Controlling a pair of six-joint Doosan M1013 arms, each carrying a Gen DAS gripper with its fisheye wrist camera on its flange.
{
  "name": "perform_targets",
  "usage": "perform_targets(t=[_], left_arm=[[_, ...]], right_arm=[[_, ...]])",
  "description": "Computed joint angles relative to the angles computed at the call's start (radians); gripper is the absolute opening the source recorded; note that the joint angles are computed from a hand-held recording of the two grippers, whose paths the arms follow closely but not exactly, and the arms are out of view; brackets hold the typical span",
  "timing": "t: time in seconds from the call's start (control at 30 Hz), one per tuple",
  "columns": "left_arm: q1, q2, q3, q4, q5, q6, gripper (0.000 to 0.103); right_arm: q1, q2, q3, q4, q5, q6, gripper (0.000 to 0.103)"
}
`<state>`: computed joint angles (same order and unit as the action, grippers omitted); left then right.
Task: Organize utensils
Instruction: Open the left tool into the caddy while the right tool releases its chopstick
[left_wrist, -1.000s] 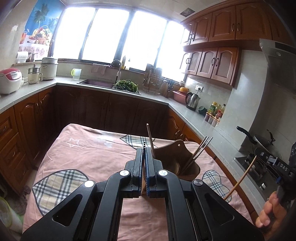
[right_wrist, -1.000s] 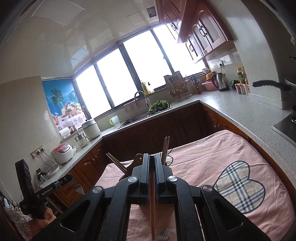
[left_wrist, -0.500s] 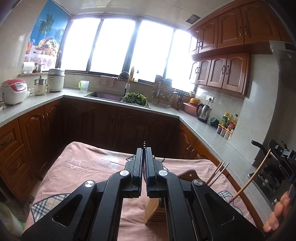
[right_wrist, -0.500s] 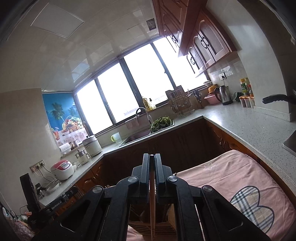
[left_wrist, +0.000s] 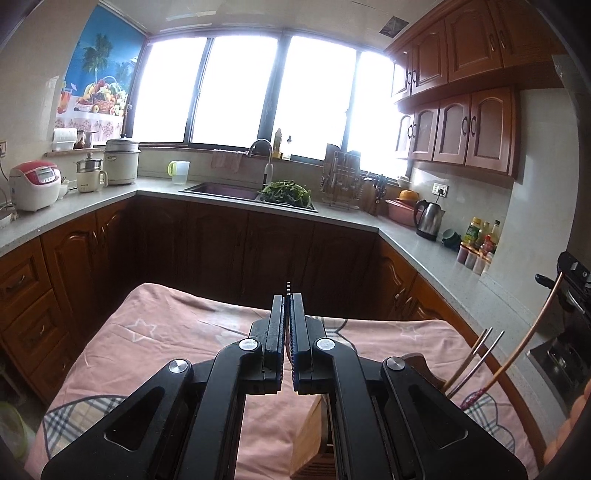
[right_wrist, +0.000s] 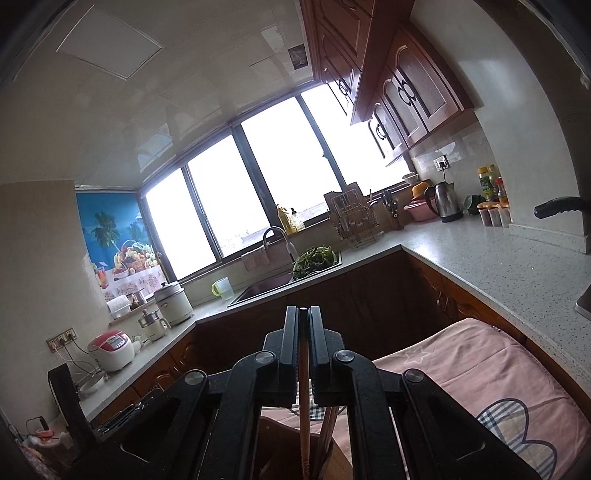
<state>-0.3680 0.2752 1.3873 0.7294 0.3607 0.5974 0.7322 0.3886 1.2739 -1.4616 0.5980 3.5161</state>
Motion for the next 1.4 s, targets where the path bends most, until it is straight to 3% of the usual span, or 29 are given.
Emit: perform_targets(t=[0.33, 0.57, 0.93, 1.0, 1.4], left_arm=[[-0.023, 0.025, 0.003, -0.089, 0.028, 0.142, 0.002], [-0.036, 0.027, 0.008, -0.048, 0.033, 0.133, 0.002], [-0.037, 0.038, -0.002, -0.217, 0.032, 0.3, 0.004], [-0.04, 0.037, 0.003, -0.189, 0.031, 0.275, 0.004], [-0.03, 0.038, -0.008, -0.287, 0.034, 0.354, 0.004]], right_arm=[[-0.005, 0.053, -0.025, 0.13, -0.026, -0.148, 0.005], [-0.014, 0.065, -0.021, 0.254, -0.049, -0.225, 0.005], [-0.018, 0.058, -0.007, 0.267, -0.057, -0.21, 0.005], [-0.018, 0.057, -0.005, 0.267, -0.061, -0.208, 0.005], [-0.017, 0.059, -0.013, 0.294, -0.057, -0.235, 0.005]])
